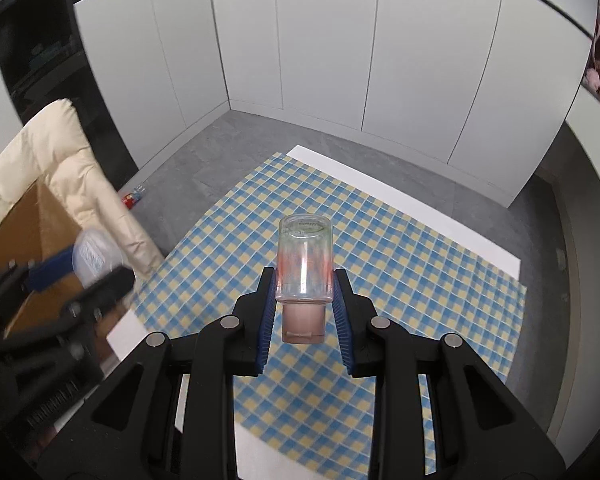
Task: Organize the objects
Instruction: 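Carry the clear case with left tool while right tool carries the pink bottle to the box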
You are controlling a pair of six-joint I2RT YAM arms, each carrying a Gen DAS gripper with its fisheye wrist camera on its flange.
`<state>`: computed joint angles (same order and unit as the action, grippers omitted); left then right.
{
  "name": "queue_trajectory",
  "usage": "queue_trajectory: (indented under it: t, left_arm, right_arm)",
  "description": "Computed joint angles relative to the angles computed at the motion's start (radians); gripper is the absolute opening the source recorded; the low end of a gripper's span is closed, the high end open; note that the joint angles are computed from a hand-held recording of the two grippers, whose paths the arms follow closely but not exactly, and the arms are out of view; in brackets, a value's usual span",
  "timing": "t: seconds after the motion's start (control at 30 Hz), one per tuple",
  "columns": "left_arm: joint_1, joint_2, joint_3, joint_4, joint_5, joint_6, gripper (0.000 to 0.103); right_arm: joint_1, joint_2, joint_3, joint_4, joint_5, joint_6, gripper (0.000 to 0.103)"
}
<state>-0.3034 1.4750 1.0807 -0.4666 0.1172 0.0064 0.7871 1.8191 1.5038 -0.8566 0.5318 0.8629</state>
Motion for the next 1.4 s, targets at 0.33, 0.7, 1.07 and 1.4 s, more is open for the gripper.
queue_trajectory:
  t: [0.33, 0.7, 1.07, 1.4]
  left_arm:
    - [0.027, -0.191, -0.133, 0.003, 0.026, -0.010, 0.058]
    - [0.037, -0.175, -0.171, 0.057, 0.030, 0.019, 0.058]
    - [0.011, -0.146, -0.184, 0.081, 0.042, 0.024, 0.058]
    - [-0.032, -0.175, -0.209, 0.073, 0.042, 0.021, 0.058]
  right_arm:
    - [0.157, -0.098, -0.063, -0.096, 0.128, 0.113, 0.028]
    - [0.141, -0.193, -0.186, -0.025, 0.114, 0.138, 0.028]
    - [0.119, -0.245, -0.239, -0.014, 0.080, 0.166, 0.028]
    - [0.097, -0.288, -0.283, 0.011, 0.069, 0.161, 0.029]
